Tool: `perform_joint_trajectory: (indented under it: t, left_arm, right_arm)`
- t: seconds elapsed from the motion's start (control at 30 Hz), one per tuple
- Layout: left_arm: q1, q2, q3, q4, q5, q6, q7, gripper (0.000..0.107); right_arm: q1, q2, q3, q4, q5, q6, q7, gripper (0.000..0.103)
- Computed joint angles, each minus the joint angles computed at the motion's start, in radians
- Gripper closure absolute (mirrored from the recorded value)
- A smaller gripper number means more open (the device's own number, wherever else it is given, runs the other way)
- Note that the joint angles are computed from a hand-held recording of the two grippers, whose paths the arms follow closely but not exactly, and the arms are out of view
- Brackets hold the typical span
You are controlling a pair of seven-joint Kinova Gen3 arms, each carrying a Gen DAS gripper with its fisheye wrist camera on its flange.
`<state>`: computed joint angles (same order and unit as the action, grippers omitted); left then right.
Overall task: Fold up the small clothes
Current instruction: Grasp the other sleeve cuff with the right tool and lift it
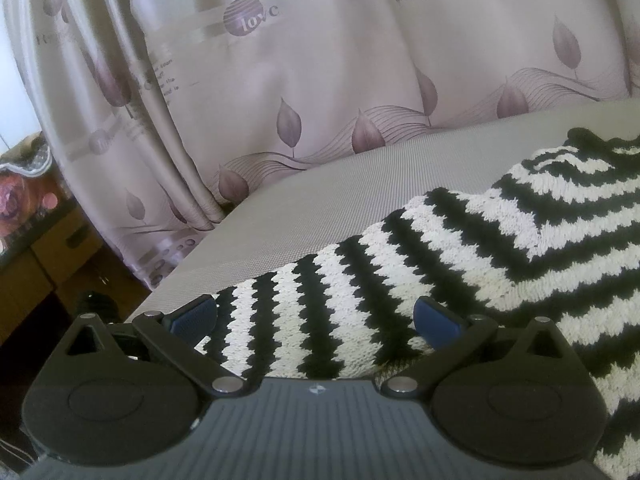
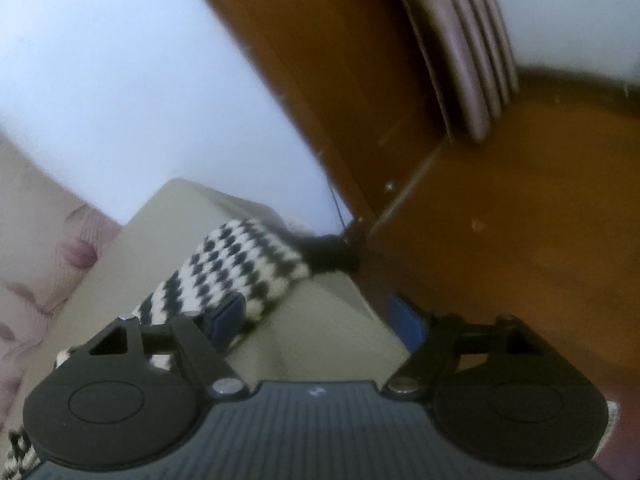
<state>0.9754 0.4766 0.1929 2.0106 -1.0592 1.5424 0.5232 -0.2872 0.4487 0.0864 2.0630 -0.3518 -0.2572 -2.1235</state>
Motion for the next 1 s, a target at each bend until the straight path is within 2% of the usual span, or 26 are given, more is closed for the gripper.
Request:
perform_joint_trajectory:
  t: [0.1,0.13,0.17,0.2,0.23,0.27,0.3,0.37,0.4,0.53,0.6,0.67,0.77,0.9,1.0]
  left_arm:
    - [0.0,0.003,0.0,-0.003,0.009,0.008,-0.008,0.004]
    - [0.002,0.005,0.0,-0.003,0.011,0.011,-0.008,0.004]
    - [0.002,0.011,-0.001,-0.01,0.012,0.016,-0.012,0.004]
    - [0.002,0.012,-0.001,-0.012,0.014,0.019,-0.018,0.004]
    - [0.002,0.012,-0.001,-0.012,0.016,0.021,-0.022,0.004]
    - [0.002,0.014,-0.002,-0.014,0.017,0.022,-0.024,0.004]
    - [0.002,0.014,-0.002,-0.014,0.018,0.022,-0.027,0.004]
    - [0.001,0.015,-0.004,-0.016,0.02,0.023,-0.031,0.004]
    - [0.001,0.015,-0.004,-0.017,0.021,0.024,-0.033,0.004]
    - [0.0,0.017,-0.006,-0.019,0.022,0.023,-0.034,0.004]
    - [0.003,0.017,-0.006,-0.017,0.021,0.023,-0.032,0.004]
    - [0.002,0.016,-0.006,-0.016,0.02,0.022,-0.032,0.004]
    - [0.001,0.018,-0.007,-0.02,0.018,0.02,-0.03,0.004]
    - [-0.002,0.005,-0.007,-0.009,0.012,0.005,-0.014,0.004]
    - [0.004,-0.013,-0.002,0.019,-0.002,-0.009,0.023,0.004]
  right_arm:
    - [0.139,0.034,-0.118,-0.066,0.113,0.029,-0.1,0.025]
    - [0.178,0.052,-0.155,-0.092,0.152,0.036,-0.11,0.028]
    - [0.2,0.063,-0.174,-0.1,0.174,0.026,-0.112,0.037]
    - [0.205,0.068,-0.174,-0.096,0.179,0.0,-0.12,0.064]
    - [0.192,0.072,-0.157,-0.089,0.171,-0.04,-0.139,0.08]
    - [0.161,0.065,-0.121,-0.068,0.165,-0.081,-0.165,0.089]
    - [0.139,0.054,-0.098,-0.041,0.176,-0.122,-0.188,0.094]
    - [0.13,0.0,-0.105,0.046,0.201,-0.203,-0.208,0.094]
    - [0.146,-0.028,-0.136,0.093,0.19,-0.244,-0.222,0.094]
    - [0.196,-0.177,-0.281,0.278,0.041,-0.338,-0.168,0.094]
    - [0.198,-0.214,-0.315,0.37,-0.006,-0.398,-0.199,0.094]
    - [0.174,-0.21,-0.292,0.424,0.01,-0.419,-0.212,0.094]
    - [0.225,-0.174,-0.324,0.459,0.074,-0.423,-0.296,0.095]
    - [0.154,-0.153,-0.262,0.476,0.076,-0.493,-0.334,0.094]
    - [0.193,-0.133,-0.3,0.506,0.105,-0.552,-0.39,0.092]
